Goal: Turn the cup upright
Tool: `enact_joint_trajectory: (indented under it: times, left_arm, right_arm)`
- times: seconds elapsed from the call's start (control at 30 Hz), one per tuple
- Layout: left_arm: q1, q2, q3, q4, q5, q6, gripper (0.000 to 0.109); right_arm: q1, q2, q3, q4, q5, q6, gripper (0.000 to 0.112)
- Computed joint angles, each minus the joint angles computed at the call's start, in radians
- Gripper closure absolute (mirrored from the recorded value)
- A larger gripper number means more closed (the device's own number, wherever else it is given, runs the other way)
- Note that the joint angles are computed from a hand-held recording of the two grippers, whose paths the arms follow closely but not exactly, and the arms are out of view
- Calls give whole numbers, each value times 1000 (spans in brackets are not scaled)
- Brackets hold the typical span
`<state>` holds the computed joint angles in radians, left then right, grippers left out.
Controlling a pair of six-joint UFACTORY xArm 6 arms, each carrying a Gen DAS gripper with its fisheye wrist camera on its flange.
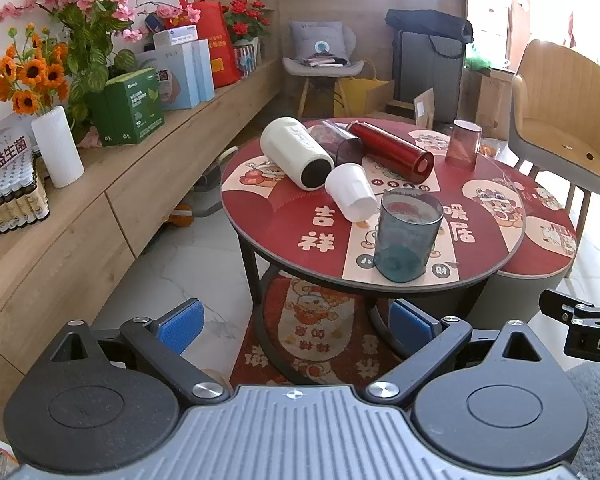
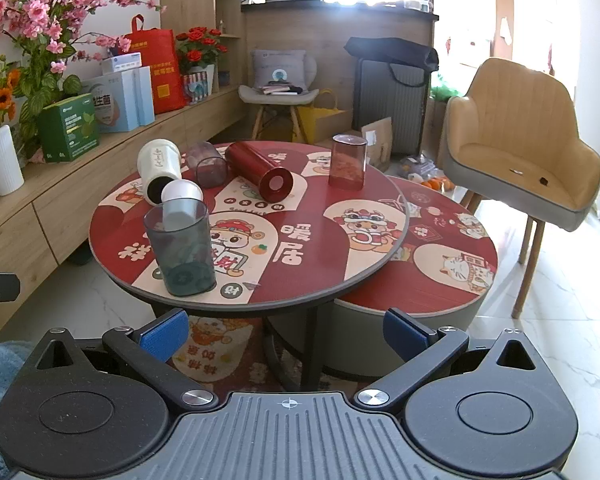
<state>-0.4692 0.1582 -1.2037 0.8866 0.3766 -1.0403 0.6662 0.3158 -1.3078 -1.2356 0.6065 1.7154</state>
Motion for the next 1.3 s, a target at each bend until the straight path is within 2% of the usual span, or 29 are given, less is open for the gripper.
enact_joint_trajectory:
  times: [0.63, 0.87, 1.3]
  left_arm:
    - [-9, -4, -2, 83, 16, -73, 8]
    - [-2, -10, 9, 97, -18, -77, 8]
    - [2, -10, 13, 84, -28, -62, 8]
  right_arm:
    - [-3, -14, 13, -6, 4, 11, 10]
    - [6, -21, 15, -20, 11, 22, 10]
    - [10, -26, 20, -17, 7, 26, 10]
